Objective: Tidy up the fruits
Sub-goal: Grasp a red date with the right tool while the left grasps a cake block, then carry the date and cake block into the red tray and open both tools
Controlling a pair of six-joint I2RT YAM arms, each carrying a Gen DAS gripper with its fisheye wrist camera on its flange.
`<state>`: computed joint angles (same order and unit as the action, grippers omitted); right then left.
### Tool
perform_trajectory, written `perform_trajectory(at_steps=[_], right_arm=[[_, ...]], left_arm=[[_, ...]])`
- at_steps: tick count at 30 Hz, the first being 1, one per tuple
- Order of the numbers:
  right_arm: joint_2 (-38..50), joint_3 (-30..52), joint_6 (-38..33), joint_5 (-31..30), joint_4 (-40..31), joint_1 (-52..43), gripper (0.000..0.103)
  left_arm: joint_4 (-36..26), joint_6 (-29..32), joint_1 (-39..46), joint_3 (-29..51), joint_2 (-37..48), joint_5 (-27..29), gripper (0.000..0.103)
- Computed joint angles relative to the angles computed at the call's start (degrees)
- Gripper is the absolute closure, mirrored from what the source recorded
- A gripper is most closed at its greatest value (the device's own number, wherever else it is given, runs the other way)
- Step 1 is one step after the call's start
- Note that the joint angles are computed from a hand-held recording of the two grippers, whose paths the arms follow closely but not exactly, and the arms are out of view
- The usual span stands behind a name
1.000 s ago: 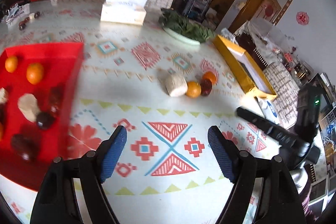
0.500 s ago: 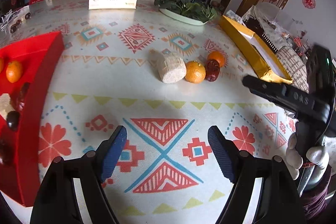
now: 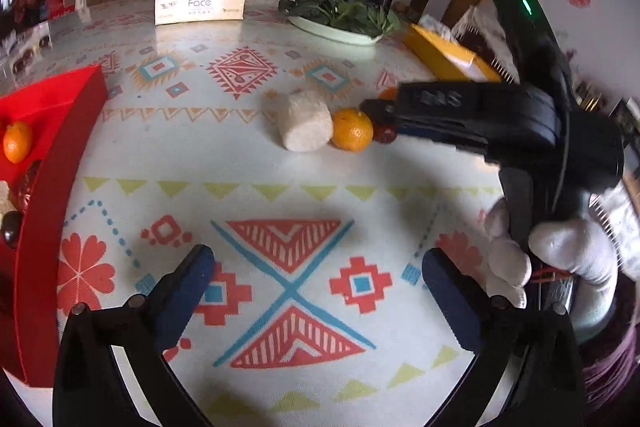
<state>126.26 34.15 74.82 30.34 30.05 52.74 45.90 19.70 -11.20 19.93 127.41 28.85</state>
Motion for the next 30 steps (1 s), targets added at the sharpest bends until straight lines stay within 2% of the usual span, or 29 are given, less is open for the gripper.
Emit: perform_trajectory(at_steps=[2,4,6,7,8,10,11,20,22,25,30], right_arm=[[0.6,0.9,-0.7,0.5,-0.4,0.0,0.07],[1.0,1.1,-1.0,0.6,0.0,0.1,0.073],[1.2,1.0,-1.5,1.0,0.4,0.5,0.074],[1.0,0.9,-1.6,0.9,0.3,0.5,0.074],[0.8,0.5,-1.6,0.6,0.5,0.6,0.074],[0.6,-0.5,-1.2,0.3,1.7,0.7,0.074],[0.2,-1.7,-0.9,0.2,3.2,0.9,0.074],[-2.5,-10.3,1.1,1.6,14.1,1.8,0.074],[-2.4,-10.9,1.0,1.2,15.7,1.7,0.074],[-2.3,-11.3,0.7,0.9,17.0,1.7,0.073],[-1.5,-11.3,0.0,-0.1,18.5,1.5,0.073]], left_arm=[[0.6,0.5,-0.7,-0.5,-0.1,-1.2,0.0],[-1.4,1.1,1.1,0.1,-0.4,1.2,0.0],[-7.7,1.9,3.8,2.3,-1.6,4.9,0.001],[-11.5,2.5,4.9,3.8,-2.1,6.7,0.01],[-14.4,2.9,5.6,5.3,-2.7,7.6,0.027],[-15.2,1.9,4.7,6.4,-3.4,5.2,0.046],[-15.7,1.4,4.1,7.4,-3.6,4.3,0.05],[-14.0,-3.5,-2.4,13.4,-3.4,-0.2,0.051],[-15.1,-4.1,-3.9,16.1,-2.0,-2.3,0.051],[-18.4,-4.6,-4.8,20.4,0.3,-2.0,0.051],[-17.1,-4.3,-7.4,22.1,2.6,-3.8,0.051]])
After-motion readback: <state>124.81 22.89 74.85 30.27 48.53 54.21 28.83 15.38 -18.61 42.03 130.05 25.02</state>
